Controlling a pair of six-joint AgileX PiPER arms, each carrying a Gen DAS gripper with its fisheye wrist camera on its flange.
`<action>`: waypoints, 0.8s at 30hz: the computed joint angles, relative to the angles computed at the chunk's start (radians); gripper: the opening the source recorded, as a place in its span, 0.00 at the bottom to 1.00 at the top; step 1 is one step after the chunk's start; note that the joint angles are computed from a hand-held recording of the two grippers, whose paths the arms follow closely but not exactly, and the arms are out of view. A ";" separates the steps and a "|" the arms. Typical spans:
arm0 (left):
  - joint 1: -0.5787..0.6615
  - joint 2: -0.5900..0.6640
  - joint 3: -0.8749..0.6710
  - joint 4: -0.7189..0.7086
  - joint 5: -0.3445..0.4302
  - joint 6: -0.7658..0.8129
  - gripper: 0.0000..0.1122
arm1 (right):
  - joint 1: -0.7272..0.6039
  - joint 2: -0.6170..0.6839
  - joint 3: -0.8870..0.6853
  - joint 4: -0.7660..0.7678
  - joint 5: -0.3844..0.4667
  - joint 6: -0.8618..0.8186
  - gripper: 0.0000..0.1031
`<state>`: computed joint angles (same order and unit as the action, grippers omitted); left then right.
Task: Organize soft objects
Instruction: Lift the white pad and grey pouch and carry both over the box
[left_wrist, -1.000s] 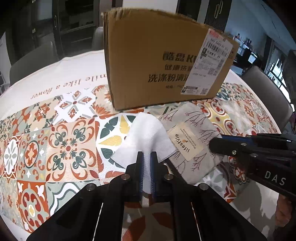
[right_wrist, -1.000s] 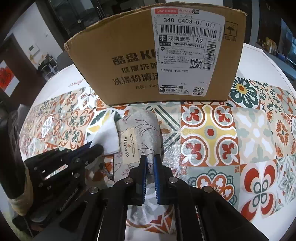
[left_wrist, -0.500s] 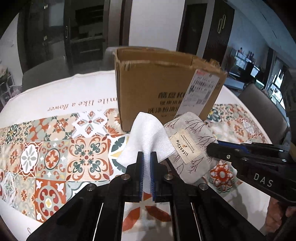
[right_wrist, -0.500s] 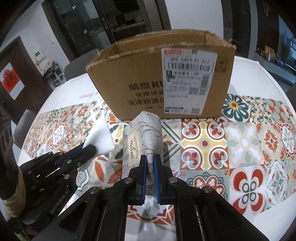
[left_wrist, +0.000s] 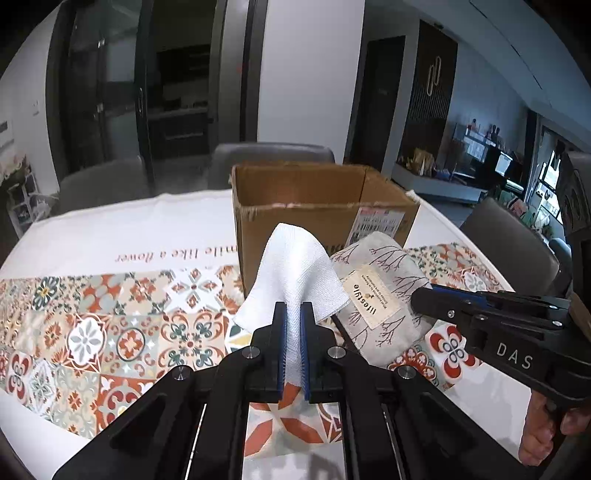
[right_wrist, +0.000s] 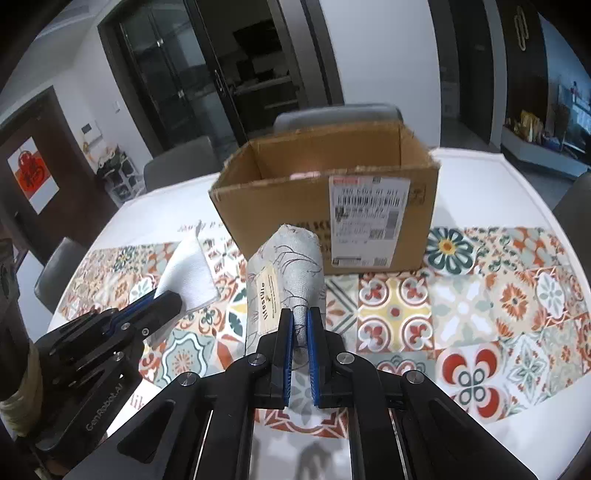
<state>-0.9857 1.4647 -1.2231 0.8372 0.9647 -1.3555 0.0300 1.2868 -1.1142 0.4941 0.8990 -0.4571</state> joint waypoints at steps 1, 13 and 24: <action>-0.007 -0.002 -0.006 0.008 0.010 -0.002 0.07 | -0.003 -0.008 -0.004 0.000 0.000 0.002 0.09; -0.050 -0.002 -0.110 0.097 0.088 0.024 0.07 | -0.035 -0.075 -0.066 0.016 -0.021 0.011 0.09; -0.017 0.025 -0.216 0.146 0.086 0.092 0.07 | -0.036 -0.072 -0.154 0.029 -0.053 0.024 0.08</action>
